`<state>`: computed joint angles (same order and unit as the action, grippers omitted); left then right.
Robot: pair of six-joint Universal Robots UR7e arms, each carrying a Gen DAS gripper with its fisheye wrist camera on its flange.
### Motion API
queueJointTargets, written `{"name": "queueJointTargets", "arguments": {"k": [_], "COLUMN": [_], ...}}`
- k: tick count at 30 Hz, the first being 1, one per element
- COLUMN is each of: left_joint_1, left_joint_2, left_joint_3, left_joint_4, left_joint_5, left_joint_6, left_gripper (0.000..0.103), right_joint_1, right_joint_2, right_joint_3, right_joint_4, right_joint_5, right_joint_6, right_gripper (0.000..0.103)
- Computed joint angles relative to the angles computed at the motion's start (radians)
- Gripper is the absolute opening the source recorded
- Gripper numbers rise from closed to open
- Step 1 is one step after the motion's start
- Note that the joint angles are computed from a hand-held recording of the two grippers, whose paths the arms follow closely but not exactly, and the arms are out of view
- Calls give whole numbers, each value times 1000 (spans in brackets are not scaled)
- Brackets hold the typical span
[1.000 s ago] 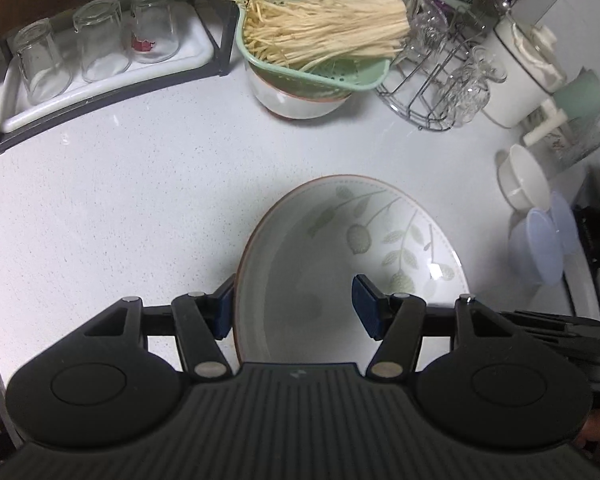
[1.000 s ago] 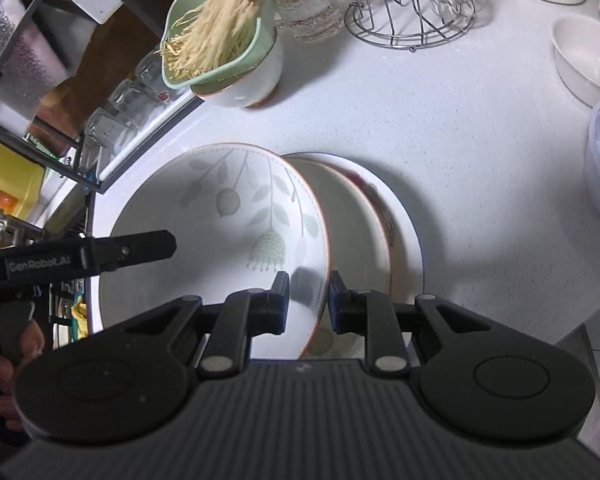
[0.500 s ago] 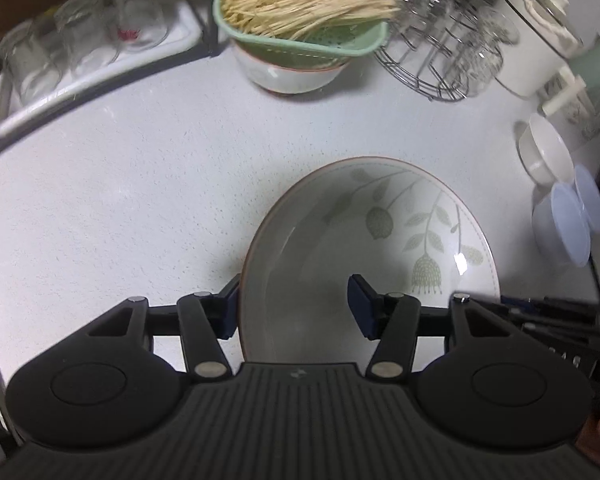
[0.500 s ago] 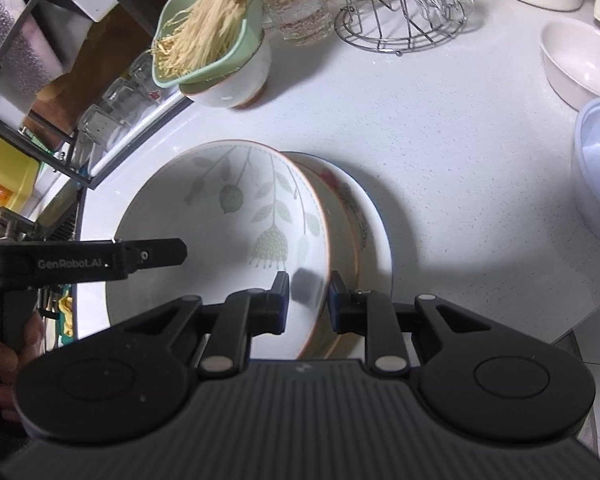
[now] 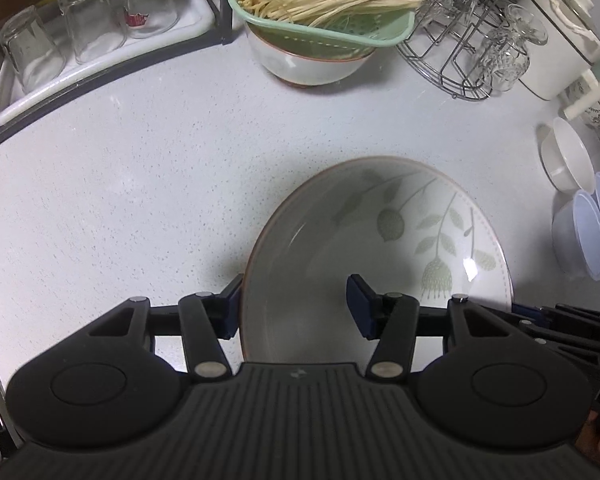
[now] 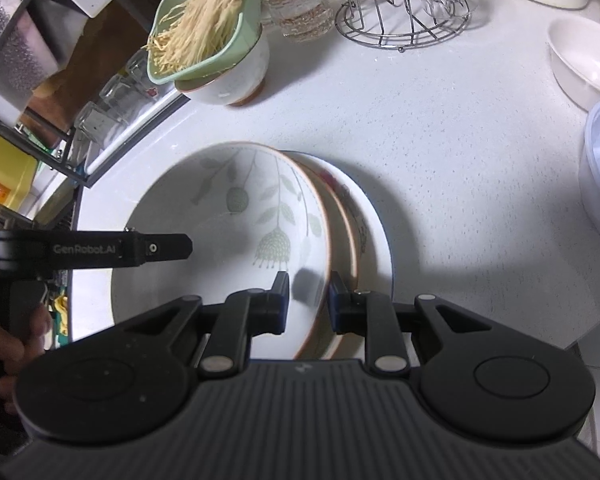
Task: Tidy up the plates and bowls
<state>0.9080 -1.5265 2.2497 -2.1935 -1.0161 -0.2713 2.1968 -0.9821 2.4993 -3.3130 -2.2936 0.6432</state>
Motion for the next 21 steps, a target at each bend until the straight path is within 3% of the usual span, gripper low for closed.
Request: {"name": "queueJointTargets", "arguments": {"k": [9,21], "left_joint_1": [-10,-7], "left_joint_2": [2,-43], "left_joint_3": [1,23], "left_joint_4": [12,23], "left_joint_5": [13,-23], "left_joint_6": [-11,-56], "left_gripper": [59,59], "right_joint_1": [16,-4], "right_joint_2": [7,-30], "right_joint_3": [-22,13], "right_joint_4": [51,14], "right_joint_5": [-32,19], "right_joint_6": [-21,11], "right_gripper": [25,25]}}
